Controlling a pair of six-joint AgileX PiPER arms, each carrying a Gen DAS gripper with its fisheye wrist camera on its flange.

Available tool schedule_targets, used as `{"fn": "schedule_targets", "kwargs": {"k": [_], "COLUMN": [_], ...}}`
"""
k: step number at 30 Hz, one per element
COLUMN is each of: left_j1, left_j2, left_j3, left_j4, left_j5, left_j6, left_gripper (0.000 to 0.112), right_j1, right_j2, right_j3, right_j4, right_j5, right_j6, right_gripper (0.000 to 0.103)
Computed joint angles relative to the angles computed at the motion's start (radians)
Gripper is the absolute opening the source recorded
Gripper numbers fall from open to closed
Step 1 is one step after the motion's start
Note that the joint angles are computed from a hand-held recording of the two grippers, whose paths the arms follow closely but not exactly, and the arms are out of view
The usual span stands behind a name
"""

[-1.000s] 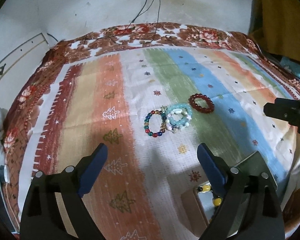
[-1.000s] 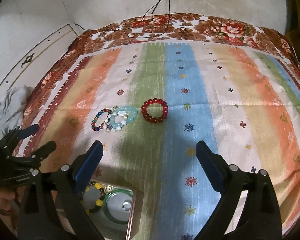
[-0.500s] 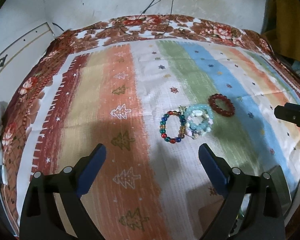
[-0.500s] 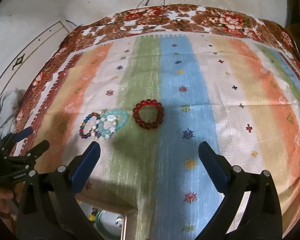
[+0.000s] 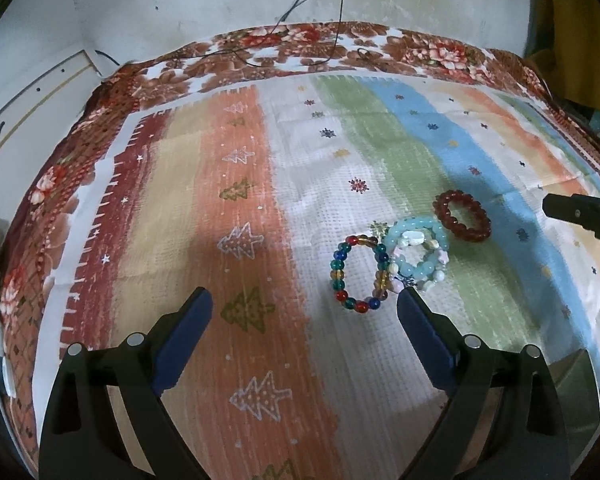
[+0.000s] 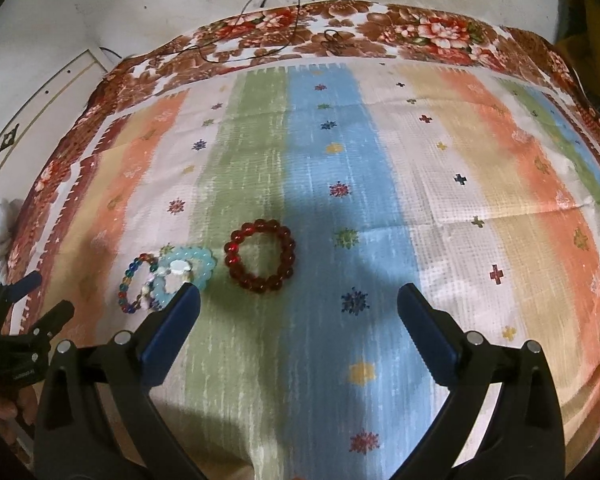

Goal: Organize jewelry

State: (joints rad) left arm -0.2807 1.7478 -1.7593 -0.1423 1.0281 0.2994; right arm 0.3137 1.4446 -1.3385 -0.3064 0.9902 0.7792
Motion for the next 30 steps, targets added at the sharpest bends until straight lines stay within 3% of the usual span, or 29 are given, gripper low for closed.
{"fn": "schedule_targets", "kwargs": {"k": [10, 16, 30], "left_j1": [-0.013, -0.006, -0.035], "left_j2": [0.083, 0.166, 0.229], "left_j3": [-0.056, -0.134, -0.134], "left_j4": [0.034, 0.034, 0.062], "left_j5": [-0.022, 0.015, 0.014], "left_j6": [-0.011, -0.02, 0.001], "left_gripper": [0.092, 0.092, 0.088], "right_j1": [-0.073, -0.113, -0.124], "right_j2": [0.11, 0.161, 0.23], "right_j3": [-0.031, -0.043, -0.057], "right_j4": [0.031, 0.047, 0.042], "right_j5": [-0.03, -0.04, -0.043], "right_j6": [-0.01, -0.012, -0.055], "right_gripper": [0.097, 0.098, 0.093]}}
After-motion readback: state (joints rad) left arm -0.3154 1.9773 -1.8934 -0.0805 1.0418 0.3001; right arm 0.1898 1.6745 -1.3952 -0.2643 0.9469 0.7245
